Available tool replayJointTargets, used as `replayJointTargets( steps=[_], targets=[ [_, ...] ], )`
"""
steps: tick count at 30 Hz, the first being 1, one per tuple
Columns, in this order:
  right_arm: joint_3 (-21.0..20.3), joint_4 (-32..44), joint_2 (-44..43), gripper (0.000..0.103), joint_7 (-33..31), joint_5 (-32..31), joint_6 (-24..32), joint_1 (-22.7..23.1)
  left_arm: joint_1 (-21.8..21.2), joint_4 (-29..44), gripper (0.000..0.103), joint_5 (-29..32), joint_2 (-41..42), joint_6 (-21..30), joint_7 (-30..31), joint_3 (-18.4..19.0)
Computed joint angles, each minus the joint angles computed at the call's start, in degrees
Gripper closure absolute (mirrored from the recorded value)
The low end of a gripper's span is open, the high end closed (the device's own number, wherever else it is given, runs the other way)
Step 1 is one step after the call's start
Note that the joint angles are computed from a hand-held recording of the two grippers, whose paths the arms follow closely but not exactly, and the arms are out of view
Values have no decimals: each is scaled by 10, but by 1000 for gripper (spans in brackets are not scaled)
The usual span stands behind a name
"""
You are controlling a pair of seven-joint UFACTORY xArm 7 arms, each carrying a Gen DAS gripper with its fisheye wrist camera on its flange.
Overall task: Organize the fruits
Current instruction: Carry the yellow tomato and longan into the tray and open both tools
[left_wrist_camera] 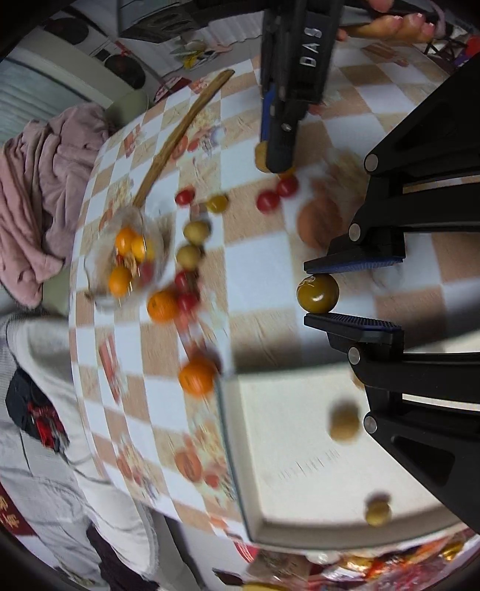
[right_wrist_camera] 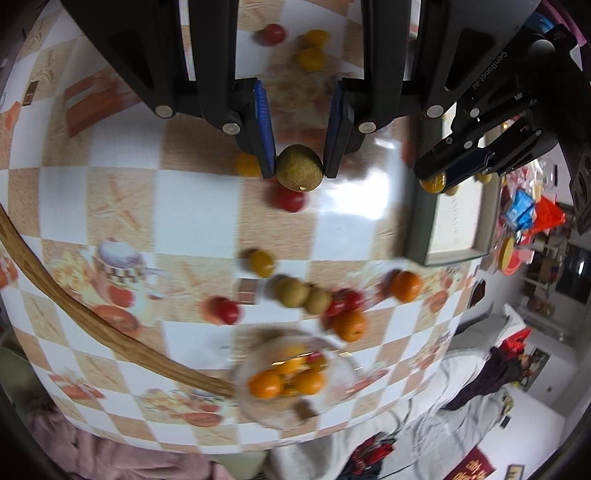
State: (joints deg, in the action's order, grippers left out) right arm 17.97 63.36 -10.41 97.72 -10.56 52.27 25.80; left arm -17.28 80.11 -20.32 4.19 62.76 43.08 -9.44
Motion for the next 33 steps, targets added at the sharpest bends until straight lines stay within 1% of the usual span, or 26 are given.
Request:
replayJointTargets(
  steps=[6, 12, 15, 20, 26, 33],
  targets=[
    [-7, 91, 87, 74, -37, -19, -9, 13, 34, -2, 80, 18, -1, -2, -3, 26],
    [-36, 211, 190, 74, -100, -30, -9, 42, 66, 14, 80, 40, 23, -19, -28, 41],
    [-53, 272, 241, 74, -139, -22, -4, 56, 76, 14, 80, 53, 31, -29, -36, 43],
    [-79, 362, 311, 74, -189, -11, 23, 75, 87, 11, 80, 70, 44, -48, -47, 44],
    [-102, 455, 383, 74, -236, 8, 69, 84, 91, 12, 80, 84, 58, -60, -53, 42],
    [-115, 522, 438, 74, -271, 29, 117, 92, 90, 2, 80, 105, 57, -69, -52, 41]
  ],
)
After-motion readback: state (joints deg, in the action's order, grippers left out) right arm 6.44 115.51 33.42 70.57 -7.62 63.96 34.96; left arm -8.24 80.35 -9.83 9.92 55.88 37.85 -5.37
